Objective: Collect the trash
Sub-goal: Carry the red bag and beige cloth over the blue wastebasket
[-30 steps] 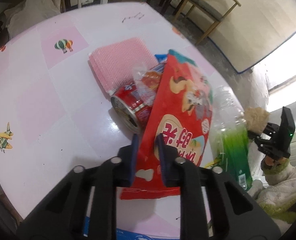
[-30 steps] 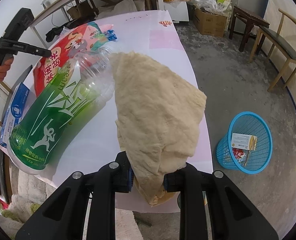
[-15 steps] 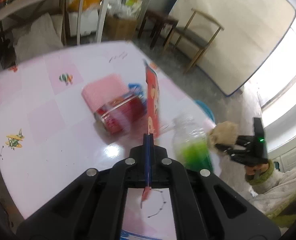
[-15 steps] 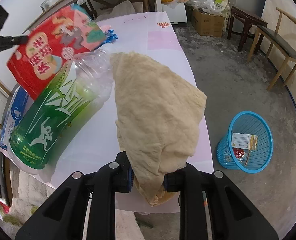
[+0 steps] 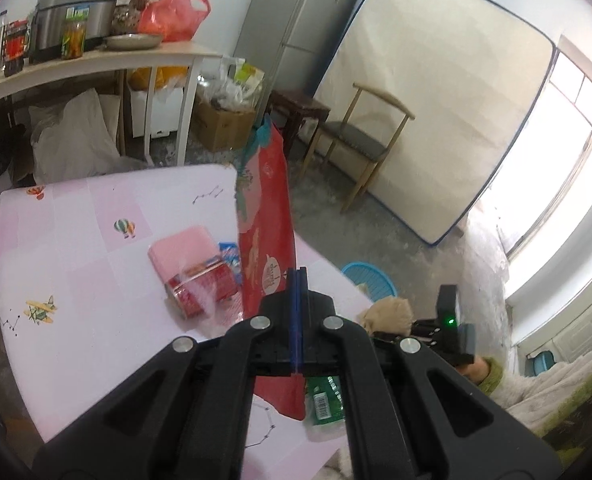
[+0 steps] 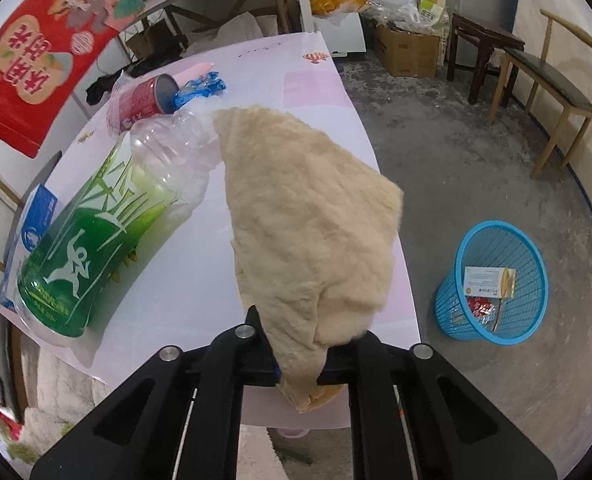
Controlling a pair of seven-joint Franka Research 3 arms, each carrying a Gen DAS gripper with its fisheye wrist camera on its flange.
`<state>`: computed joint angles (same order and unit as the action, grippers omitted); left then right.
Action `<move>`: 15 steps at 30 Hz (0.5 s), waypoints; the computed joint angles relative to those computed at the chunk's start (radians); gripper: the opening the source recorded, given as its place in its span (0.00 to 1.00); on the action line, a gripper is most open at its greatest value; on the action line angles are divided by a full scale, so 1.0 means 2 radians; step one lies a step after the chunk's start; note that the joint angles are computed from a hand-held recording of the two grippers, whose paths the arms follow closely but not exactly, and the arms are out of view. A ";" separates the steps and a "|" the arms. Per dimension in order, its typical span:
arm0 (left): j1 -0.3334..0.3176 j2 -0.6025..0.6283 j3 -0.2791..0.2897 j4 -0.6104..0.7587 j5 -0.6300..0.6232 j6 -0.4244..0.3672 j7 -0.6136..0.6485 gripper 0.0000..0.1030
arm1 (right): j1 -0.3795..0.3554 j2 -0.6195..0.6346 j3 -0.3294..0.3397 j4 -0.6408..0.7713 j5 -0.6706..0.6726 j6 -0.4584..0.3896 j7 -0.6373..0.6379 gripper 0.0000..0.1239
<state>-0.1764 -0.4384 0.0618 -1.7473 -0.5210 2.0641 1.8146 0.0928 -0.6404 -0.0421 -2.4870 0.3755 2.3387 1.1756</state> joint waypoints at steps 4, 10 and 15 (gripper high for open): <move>-0.008 -0.003 -0.006 0.002 -0.010 0.018 -0.001 0.00 | 0.003 0.002 -0.009 0.001 0.014 -0.002 -0.001 0.05; -0.021 0.012 -0.020 0.021 -0.015 0.029 -0.022 0.00 | 0.002 0.002 -0.024 0.007 0.038 -0.015 -0.006 0.05; -0.035 0.044 -0.037 0.051 -0.020 0.041 -0.030 0.00 | -0.007 -0.003 -0.038 0.010 0.058 -0.017 -0.019 0.05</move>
<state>-0.2460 -0.3501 -0.0129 -1.6453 -0.5603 2.1456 1.7538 0.0782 -0.6472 -0.1181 -2.4670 0.4923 2.3044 1.1380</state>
